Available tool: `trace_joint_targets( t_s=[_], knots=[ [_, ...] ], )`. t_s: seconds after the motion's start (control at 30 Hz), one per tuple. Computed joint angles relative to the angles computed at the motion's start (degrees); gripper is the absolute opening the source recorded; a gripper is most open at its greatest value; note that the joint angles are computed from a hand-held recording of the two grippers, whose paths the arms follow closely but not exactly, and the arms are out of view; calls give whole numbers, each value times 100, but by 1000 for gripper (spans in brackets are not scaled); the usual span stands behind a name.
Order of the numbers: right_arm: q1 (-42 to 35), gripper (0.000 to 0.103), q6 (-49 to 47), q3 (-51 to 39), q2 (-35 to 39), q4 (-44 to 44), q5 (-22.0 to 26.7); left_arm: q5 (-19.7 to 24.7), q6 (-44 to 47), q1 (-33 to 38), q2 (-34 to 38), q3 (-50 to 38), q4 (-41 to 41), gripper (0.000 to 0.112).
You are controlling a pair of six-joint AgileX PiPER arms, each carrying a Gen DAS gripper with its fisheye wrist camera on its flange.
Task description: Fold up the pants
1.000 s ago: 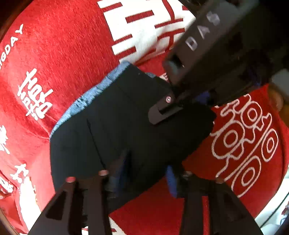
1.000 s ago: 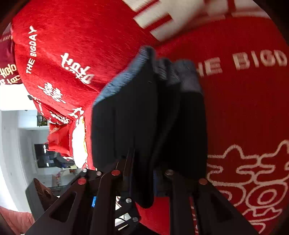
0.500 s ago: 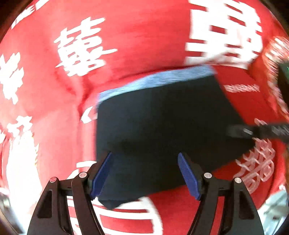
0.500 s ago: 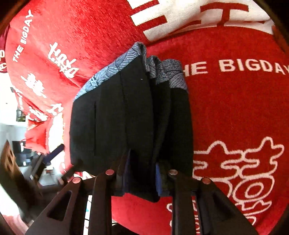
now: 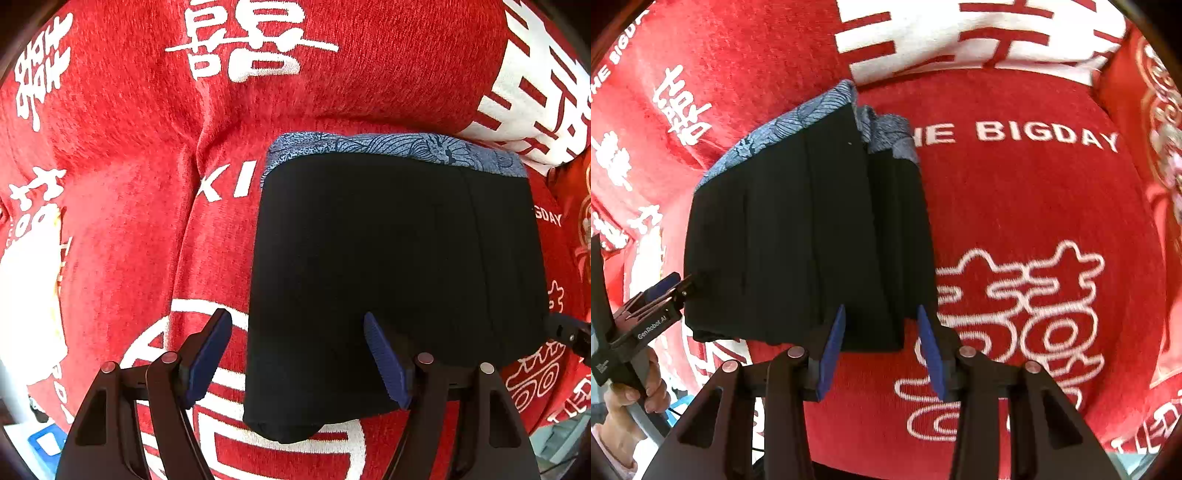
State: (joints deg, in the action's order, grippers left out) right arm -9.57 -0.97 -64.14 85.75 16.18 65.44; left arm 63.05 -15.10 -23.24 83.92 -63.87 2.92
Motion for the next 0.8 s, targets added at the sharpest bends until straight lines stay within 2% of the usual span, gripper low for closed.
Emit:
trace_joint_targets(
  t_s=[0.2, 0.43, 0.8],
  knots=[
    [309, 45, 612, 50, 11, -455, -9, 113, 364, 153, -17, -49, -253, 75],
    [687, 54, 1295, 55, 136, -883, -151, 178, 575, 278, -68, -64, -381, 75],
    [1326, 56, 2300, 287, -21, -1459, -336, 335, 943, 530, -113, -182, -385, 75]
  ],
)
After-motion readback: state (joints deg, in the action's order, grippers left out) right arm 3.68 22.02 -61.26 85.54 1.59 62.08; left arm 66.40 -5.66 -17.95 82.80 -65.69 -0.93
